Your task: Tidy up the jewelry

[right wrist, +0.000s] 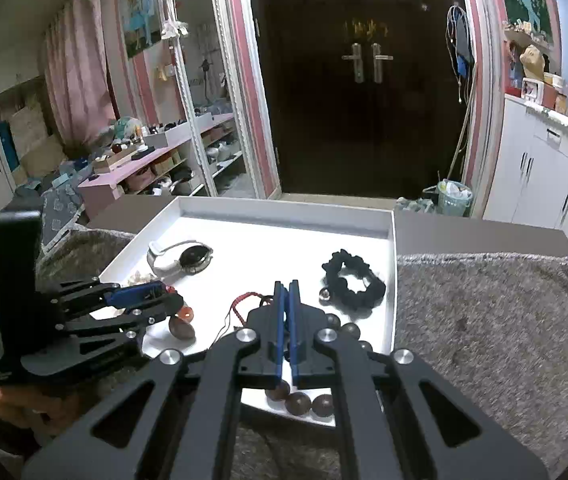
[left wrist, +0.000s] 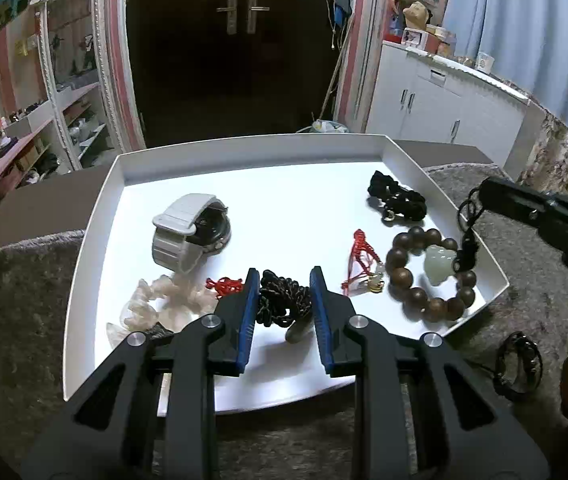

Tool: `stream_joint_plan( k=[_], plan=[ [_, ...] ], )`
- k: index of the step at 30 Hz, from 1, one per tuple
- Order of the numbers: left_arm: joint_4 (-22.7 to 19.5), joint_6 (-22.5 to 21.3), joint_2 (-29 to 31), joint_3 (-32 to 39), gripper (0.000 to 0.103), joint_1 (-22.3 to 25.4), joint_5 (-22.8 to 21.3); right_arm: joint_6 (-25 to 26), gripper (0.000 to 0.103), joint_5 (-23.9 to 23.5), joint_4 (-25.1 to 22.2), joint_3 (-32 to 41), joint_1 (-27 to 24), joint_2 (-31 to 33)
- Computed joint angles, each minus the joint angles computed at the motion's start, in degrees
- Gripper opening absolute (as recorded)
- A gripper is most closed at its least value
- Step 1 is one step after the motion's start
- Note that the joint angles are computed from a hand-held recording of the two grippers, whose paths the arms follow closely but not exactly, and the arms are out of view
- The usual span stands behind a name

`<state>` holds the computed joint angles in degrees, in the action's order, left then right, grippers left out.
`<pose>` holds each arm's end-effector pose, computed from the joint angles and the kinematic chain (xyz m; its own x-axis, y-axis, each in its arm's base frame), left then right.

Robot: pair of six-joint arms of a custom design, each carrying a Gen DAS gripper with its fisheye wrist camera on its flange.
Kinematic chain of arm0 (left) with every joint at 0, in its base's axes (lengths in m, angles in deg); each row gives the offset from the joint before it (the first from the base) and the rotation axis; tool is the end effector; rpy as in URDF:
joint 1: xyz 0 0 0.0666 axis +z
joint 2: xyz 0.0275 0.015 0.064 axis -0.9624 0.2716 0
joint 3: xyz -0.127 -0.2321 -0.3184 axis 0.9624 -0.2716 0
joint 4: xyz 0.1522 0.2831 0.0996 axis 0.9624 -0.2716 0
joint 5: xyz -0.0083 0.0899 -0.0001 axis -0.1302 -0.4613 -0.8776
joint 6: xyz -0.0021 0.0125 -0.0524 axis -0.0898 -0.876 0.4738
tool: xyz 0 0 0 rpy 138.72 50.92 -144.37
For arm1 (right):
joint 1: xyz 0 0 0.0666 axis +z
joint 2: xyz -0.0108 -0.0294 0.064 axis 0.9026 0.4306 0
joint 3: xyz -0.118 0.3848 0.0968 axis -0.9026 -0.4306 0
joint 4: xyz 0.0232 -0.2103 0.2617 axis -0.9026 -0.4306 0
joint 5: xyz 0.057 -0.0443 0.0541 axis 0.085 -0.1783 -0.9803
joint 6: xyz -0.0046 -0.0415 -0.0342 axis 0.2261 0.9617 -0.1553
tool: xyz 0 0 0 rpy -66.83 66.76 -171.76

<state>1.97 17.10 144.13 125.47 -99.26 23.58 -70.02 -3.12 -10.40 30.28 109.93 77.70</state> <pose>0.4033 -0.1987 0.4564 -0.5772 0.3874 -0.7189 0.6400 0.7614 -0.1036 0.3170 0.2920 0.4953 -0.5833 0.1788 -0.7923 0.1069 0.9839 0.1434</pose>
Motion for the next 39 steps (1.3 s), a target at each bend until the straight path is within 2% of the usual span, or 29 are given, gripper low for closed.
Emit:
stream_joint_plan(
  k=[6,10,19,21,30,32,35,36,37,38,39],
  plan=[
    [1.12,0.10,-0.33,-0.97,0.025,-0.34,-1.32,-1.00,0.001,-0.93,0.14,-1.51,-0.47,0.12],
    [1.13,0.64,-0.34,-1.10,0.025,0.22,-0.58,-2.22,0.001,-1.72,0.50,-3.10,-0.80,-0.25],
    [2.75,1.78,-0.24,-1.69,0.025,0.54,-3.46,-3.43,0.001,-2.52,1.10,-4.95,-1.73,-0.32],
    [2.04,1.97,0.30,-1.36,0.026,0.54,-4.90,-3.67,0.001,-2.60,1.07,-5.20,-1.88,-0.16],
    [1.99,1.52,0.56,-2.44,0.027,-0.23,-5.54,-4.02,0.005,-2.27,-0.06,-5.07,-1.83,0.68],
    [2.22,1.60,0.53,-2.70,0.032,-0.36,-6.00,-4.48,0.005,-2.00,-0.83,-4.94,-1.90,0.80],
    [2.71,2.02,0.25,-3.02,0.051,-0.26,-6.54,-4.86,0.005,-2.48,-1.49,-5.19,-2.35,0.70],
    [2.79,2.17,0.18,-3.03,0.055,-0.19,-6.56,-5.14,0.015,-2.45,-1.94,-5.14,-2.47,0.72],
    [2.83,2.39,0.11,-2.99,0.057,-0.10,-6.55,-5.43,0.040,-2.27,-2.07,-5.15,-2.52,0.65],
    [2.89,2.72,0.00,-2.94,0.061,0.03,-6.48,-5.56,0.049,-1.79,-1.70,-5.46,-2.40,0.32],
    [2.97,2.92,-0.11,-2.90,0.064,0.13,-6.43,-5.75,0.050,-0.68,-1.46,-5.62,-2.10,-0.04]
  ],
)
